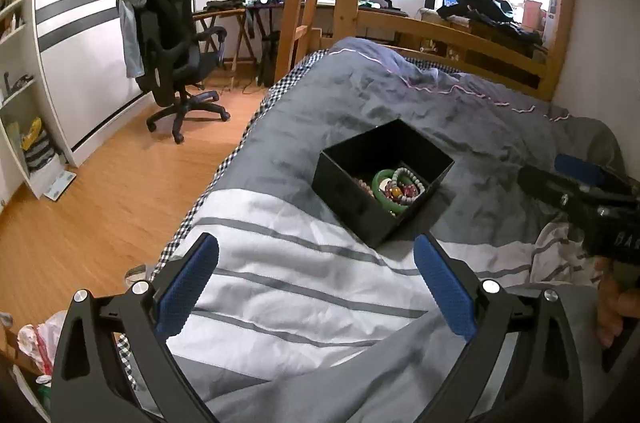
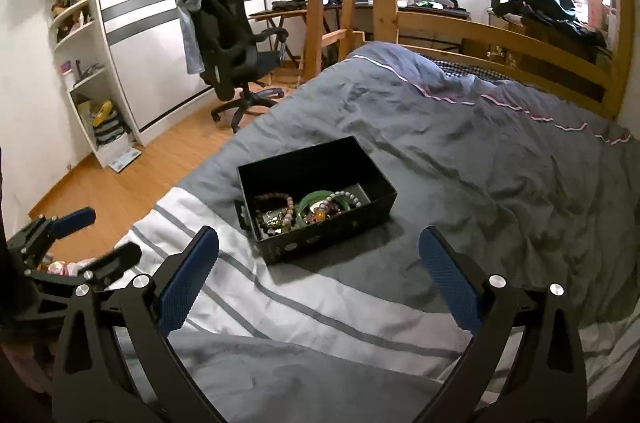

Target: Organize jewelry

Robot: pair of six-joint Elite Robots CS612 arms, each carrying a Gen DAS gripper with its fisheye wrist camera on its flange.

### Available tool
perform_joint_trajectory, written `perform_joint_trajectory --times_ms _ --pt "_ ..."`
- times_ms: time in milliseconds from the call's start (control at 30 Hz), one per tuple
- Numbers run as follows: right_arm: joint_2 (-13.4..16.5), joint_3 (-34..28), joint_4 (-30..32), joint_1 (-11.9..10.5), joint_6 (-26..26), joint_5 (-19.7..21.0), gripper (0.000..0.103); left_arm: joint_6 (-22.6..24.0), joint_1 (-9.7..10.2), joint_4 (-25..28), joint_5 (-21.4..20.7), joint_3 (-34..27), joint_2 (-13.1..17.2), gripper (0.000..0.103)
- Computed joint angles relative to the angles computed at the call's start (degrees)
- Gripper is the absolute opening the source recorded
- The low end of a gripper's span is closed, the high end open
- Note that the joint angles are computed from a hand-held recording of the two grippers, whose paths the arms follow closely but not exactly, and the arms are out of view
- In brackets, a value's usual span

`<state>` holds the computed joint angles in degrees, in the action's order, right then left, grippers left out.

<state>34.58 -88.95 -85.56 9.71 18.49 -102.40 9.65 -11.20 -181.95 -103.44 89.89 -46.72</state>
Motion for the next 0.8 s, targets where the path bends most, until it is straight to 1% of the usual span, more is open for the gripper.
perform_joint_trajectory --times_ms 100,267,400,800 --pt "0.14 -0.1 -0.3 0.03 0.4 -0.54 0.099 1.14 -0.24 -0.74 0.5 0.31 0.04 0.097" --pt "-0.04 0.31 -0.44 0.47 -1.06 -1.88 0.099 0.65 -0.2 0.03 -0.83 0.19 0.22 0.097" --pt "-0.13 0.51 -0.64 0.75 -2.05 -2.61 0.099 0.73 -0.26 -0.09 -0.53 0.29 0.3 0.097" --pt "-0.2 0.43 -0.33 0.73 -1.31 -2.5 0.099 0.46 -0.25 -0.35 -0.48 0.4 0.36 0.097"
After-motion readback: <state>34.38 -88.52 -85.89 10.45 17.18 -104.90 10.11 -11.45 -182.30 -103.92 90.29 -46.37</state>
